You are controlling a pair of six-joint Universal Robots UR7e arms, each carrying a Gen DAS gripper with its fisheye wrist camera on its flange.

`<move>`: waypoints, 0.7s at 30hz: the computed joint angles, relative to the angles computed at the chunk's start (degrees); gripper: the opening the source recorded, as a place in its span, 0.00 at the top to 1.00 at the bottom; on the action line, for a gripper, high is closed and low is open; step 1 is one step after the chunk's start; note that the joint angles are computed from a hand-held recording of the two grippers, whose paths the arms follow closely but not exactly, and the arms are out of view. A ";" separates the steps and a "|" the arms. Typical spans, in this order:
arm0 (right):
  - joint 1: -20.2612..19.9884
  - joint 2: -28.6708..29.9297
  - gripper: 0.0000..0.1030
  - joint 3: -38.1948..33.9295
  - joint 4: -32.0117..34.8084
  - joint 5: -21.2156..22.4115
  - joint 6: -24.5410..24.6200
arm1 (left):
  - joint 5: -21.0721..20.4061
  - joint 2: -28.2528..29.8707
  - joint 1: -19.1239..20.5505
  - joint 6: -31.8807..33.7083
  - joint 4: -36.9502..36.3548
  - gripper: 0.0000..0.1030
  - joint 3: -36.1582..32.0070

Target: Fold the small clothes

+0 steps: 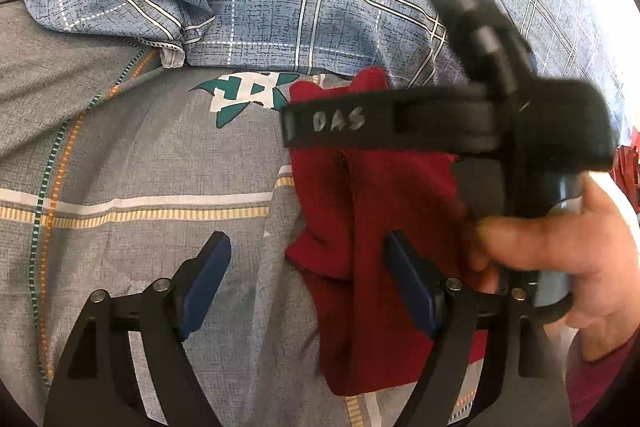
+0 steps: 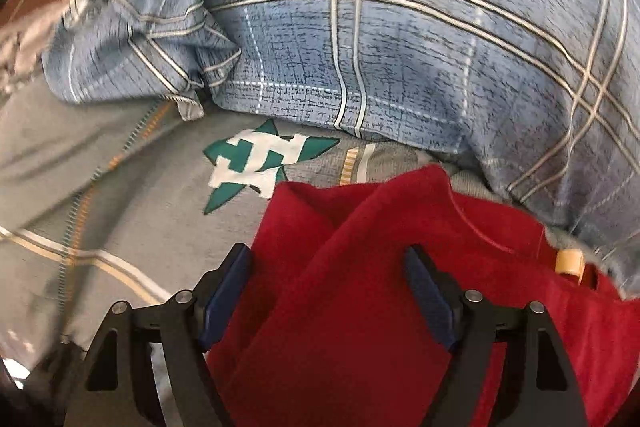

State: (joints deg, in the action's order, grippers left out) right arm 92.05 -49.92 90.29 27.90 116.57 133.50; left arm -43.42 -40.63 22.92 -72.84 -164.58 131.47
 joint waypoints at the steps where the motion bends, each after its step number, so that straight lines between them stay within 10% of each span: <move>1: -0.08 -0.62 0.44 0.72 -1.23 -0.04 -1.02 | -0.03 -0.01 0.05 -0.05 -0.13 0.22 0.02; 3: -0.79 -1.90 0.81 1.32 -1.30 -2.48 -1.59 | -0.16 0.05 0.16 0.28 -1.39 0.22 0.23; 13: -5.45 -6.62 0.91 -2.28 8.57 -14.03 3.50 | -2.92 2.48 1.01 6.70 -13.14 0.22 0.60; 16: -4.70 -5.13 0.78 -3.73 11.34 -13.07 4.13 | -3.43 2.21 1.55 5.16 -12.47 0.22 0.68; 20: -1.71 -0.13 0.27 -6.05 12.94 -7.09 5.18 | -2.85 0.99 1.36 2.80 -9.09 0.22 0.99; 21: -0.98 0.32 0.27 -6.05 12.33 -5.08 4.80 | -2.76 0.82 1.26 2.43 -8.69 0.22 1.10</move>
